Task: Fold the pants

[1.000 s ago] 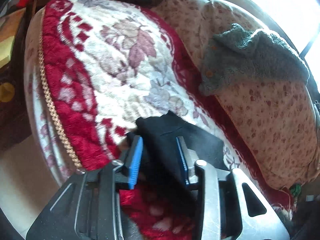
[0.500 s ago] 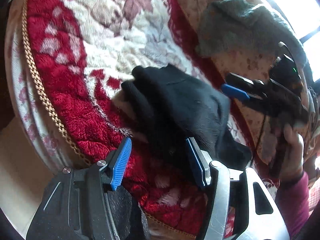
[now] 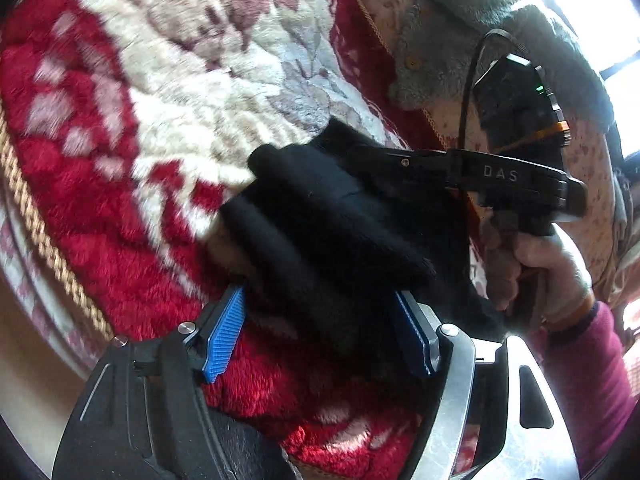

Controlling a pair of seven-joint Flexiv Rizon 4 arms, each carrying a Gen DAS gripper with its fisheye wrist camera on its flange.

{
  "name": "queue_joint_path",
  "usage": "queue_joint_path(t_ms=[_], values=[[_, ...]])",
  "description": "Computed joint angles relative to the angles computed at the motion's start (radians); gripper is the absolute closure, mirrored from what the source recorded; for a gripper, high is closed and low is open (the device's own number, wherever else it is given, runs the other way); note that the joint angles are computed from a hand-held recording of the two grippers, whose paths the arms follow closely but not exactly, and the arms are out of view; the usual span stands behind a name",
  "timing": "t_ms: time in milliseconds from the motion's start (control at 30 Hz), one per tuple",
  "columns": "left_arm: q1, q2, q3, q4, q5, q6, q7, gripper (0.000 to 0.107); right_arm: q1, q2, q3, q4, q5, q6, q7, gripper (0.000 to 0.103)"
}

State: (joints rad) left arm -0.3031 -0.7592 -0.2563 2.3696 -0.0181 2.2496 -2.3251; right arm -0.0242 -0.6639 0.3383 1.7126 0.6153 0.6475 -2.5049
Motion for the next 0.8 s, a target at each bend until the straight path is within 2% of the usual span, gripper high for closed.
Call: queue_joint_path(t_ms=[33, 67, 100, 133, 233, 333, 400, 533, 600, 667, 700, 733, 800], values=[[-0.006, 0.0, 0.009, -0.01, 0.001, -0.008, 0.016, 0.038, -0.006, 0.005, 0.008, 0.006, 0.011, 0.01, -0.019, 0.081], [-0.009, 0.001, 0.014, -0.012, 0.002, -0.01, 0.027, 0.044, -0.014, 0.014, 0.017, 0.012, 0.029, 0.02, -0.034, 0.083], [-0.027, 0.011, 0.03, -0.014, -0.013, -0.019, 0.046, 0.066, -0.021, 0.022, 0.024, 0.015, 0.046, 0.021, -0.049, 0.085], [-0.052, 0.024, 0.051, -0.013, -0.036, -0.031, 0.066, 0.08, -0.03, 0.035, 0.033, 0.023, 0.067, 0.028, -0.07, 0.085], [-0.059, 0.029, 0.067, 0.014, -0.041, 0.035, 0.077, 0.088, -0.058, 0.091, 0.054, 0.046, 0.139, 0.017, -0.139, 0.086], [-0.08, 0.044, 0.088, 0.049, -0.067, 0.099, 0.087, 0.09, -0.068, 0.135, 0.053, 0.048, 0.207, -0.027, -0.185, 0.086], [-0.133, 0.066, 0.116, 0.076, -0.145, 0.115, 0.099, 0.091, -0.057, 0.152, 0.044, 0.044, 0.239, -0.047, -0.208, 0.086], [-0.177, 0.09, 0.122, 0.099, -0.256, 0.052, 0.099, 0.091, -0.004, 0.134, 0.013, 0.029, 0.261, -0.04, -0.212, 0.086], [-0.178, 0.089, 0.115, 0.093, -0.277, 0.0, 0.095, 0.09, 0.045, 0.107, 0.002, 0.034, 0.243, 0.024, -0.214, 0.086], [-0.162, 0.084, 0.106, 0.09, -0.27, -0.018, 0.072, 0.08, 0.118, 0.067, -0.009, 0.056, 0.205, 0.168, -0.207, 0.086], [-0.161, 0.086, 0.108, 0.096, -0.275, -0.02, 0.056, 0.071, 0.14, 0.049, -0.011, 0.064, 0.18, 0.22, -0.191, 0.085], [-0.148, 0.083, 0.104, 0.106, -0.262, 0.002, 0.029, 0.069, 0.167, 0.032, -0.017, 0.073, 0.155, 0.276, -0.162, 0.084], [-0.138, 0.086, 0.107, 0.123, -0.246, 0.022, 0.004, 0.065, 0.159, 0.013, -0.003, 0.064, 0.14, 0.292, -0.113, 0.082]])
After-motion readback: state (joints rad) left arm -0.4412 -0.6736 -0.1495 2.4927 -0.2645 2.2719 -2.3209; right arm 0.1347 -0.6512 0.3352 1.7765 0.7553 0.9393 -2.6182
